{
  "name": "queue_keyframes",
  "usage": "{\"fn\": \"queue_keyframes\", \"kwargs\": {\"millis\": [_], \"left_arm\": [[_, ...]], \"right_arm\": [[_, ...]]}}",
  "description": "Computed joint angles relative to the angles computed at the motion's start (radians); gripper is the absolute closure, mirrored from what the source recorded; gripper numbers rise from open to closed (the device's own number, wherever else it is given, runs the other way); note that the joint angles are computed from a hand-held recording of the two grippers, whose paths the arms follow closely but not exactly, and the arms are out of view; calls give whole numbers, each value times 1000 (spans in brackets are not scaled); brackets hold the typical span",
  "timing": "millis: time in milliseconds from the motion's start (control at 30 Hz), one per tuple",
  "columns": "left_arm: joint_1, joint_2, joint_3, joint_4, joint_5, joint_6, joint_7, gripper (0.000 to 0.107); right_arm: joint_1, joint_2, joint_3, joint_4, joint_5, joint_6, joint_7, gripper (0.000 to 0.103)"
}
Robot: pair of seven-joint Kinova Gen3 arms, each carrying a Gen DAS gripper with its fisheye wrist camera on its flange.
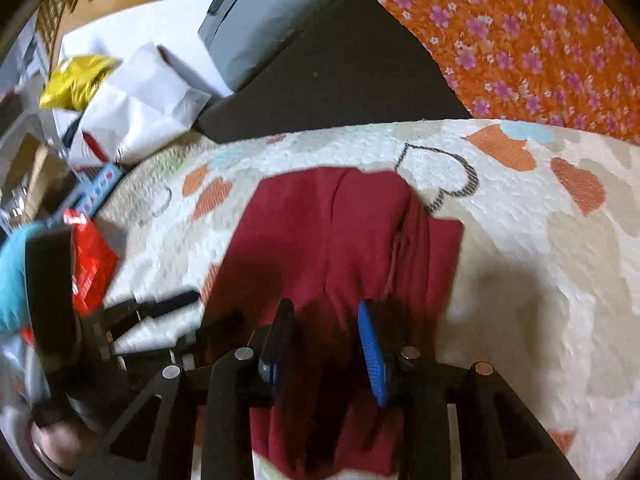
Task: Fold small clothes
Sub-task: 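Release the sweatshirt and lift both grippers away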
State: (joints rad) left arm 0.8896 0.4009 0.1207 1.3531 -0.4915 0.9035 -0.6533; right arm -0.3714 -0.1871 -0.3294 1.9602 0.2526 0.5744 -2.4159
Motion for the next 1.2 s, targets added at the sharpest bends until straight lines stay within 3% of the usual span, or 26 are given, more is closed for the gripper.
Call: {"fn": "queue_keyframes", "kwargs": {"millis": [100, 167, 300, 367, 700, 767, 900, 1200], "left_arm": [[36, -1, -19, 2, -48, 12, 43, 49], [54, -4, -24, 6, -80, 22, 69, 49], [73, -28, -23, 29, -128, 30, 123, 49], [95, -36, -24, 32, -175, 53, 156, 49], [158, -95, 31, 81, -356, 116, 319, 49], [164, -99, 42, 85, -377, 136, 344, 49], [144, -122, 63, 116, -380, 114, 387, 49], [169, -95, 77, 94, -442, 208, 386, 48]], "right_arm": [[46, 63, -139, -25, 122, 116, -83, 71], [46, 89, -183, -21, 200, 146, -165, 71], [-63, 49, -80, 6, 203, 124, -232, 71], [-84, 22, -68, 5, 201, 137, -247, 71], [-71, -39, -242, -44, 416, 306, -501, 61], [-86, -33, -262, -59, 445, 354, -540, 54], [-131, -21, -260, -80, 474, 412, -579, 54], [-199, -5, -226, -85, 494, 450, -626, 53]]}}
